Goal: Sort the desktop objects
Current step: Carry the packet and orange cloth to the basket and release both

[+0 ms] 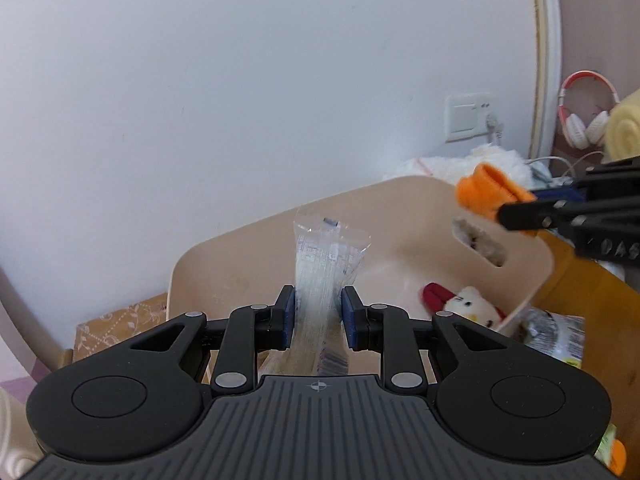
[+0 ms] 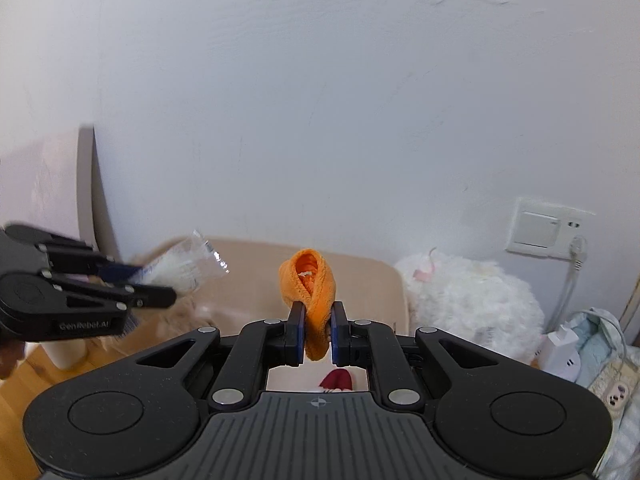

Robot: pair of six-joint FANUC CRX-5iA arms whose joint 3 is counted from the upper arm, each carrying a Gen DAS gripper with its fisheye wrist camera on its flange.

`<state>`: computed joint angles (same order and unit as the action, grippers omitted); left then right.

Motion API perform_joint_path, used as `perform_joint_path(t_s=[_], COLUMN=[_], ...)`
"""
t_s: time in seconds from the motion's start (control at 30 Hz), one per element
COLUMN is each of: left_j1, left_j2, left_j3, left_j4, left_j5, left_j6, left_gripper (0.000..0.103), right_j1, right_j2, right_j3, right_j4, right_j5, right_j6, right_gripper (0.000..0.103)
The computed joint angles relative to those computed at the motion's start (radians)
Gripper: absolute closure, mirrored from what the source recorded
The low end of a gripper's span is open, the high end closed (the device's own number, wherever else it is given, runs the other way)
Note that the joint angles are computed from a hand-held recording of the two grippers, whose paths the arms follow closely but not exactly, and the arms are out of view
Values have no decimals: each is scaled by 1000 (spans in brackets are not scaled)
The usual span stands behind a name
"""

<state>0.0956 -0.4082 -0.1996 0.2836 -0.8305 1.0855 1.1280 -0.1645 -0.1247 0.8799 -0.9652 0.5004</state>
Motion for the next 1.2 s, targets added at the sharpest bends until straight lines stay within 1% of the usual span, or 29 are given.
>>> perform_joint_path(t_s=[0.1, 0.2, 0.37, 0.4, 0.43, 0.47, 0.5, 0.53, 0.57, 0.6, 0.63, 0.67, 0.7, 0.73, 0.77, 0.83, 0.87, 1.0, 1.1, 1.2], left_j1=[-8, -4, 7, 8, 12, 14, 13, 18, 19, 25, 30, 40, 51, 60, 70, 89, 98, 147, 180, 228], left_j2=[22, 33, 45, 47, 47, 52, 54, 43, 35, 19, 2, -23, -46, -61, -75, -101, -116, -174, -213, -258], left_j3=[19, 22, 17, 17, 18, 22, 21, 7, -3, -20, -43, -76, -102, -112, -119, -133, -141, -166, -184, -213], left_j4=[-45, -73, -94, -100, -100, -101, -100, -85, -77, -60, -38, -3, 31, 50, 67, 92, 103, 146, 168, 211], left_j5=[-13, -30, -40, -44, -51, -64, -67, -57, -44, -25, 2, 34, 53, 51, 43, 28, 22, -26, -55, -92], left_j6=[57, 78, 100, 108, 106, 107, 106, 99, 103, 105, 99, 74, 39, 17, -1, -30, -45, -109, -144, -189], left_gripper=[78, 78, 78, 78, 78, 78, 77, 70, 51, 38, 21, 19, 19, 19, 19, 19, 19, 18, 18, 18], right_j1=[-25, -48, -51, -54, -54, -54, -50, -52, -44, -39, -39, -40, -36, -31, -27, -16, -32, -9, 10, 31], right_j2=[42, 66, 78, 82, 81, 78, 72, 65, 53, 42, 38, 32, 19, 2, -13, -47, -56, -134, -181, -227], right_j3=[35, 53, 49, 55, 52, 47, 37, 22, 8, -3, -6, -9, -22, -44, -63, -96, -110, -184, -217, -253], right_j4=[-57, -114, -127, -128, -118, -106, -87, -65, -47, -37, -35, -34, -23, -3, 16, 42, 45, 93, 93, 94], right_j5=[-13, -14, -34, -38, -37, -34, -33, -21, -18, -16, -14, -12, -12, -7, -3, -4, 16, 4, -25, -60], right_j6=[57, 98, 118, 124, 123, 122, 114, 103, 90, 81, 80, 79, 69, 52, 37, 17, 16, -44, -53, -68], right_gripper=[92, 91, 88, 78, 66, 58, 40, 29, 27, 25, 23, 22, 15, 6, 2, 0, 0, 0, 0, 0])
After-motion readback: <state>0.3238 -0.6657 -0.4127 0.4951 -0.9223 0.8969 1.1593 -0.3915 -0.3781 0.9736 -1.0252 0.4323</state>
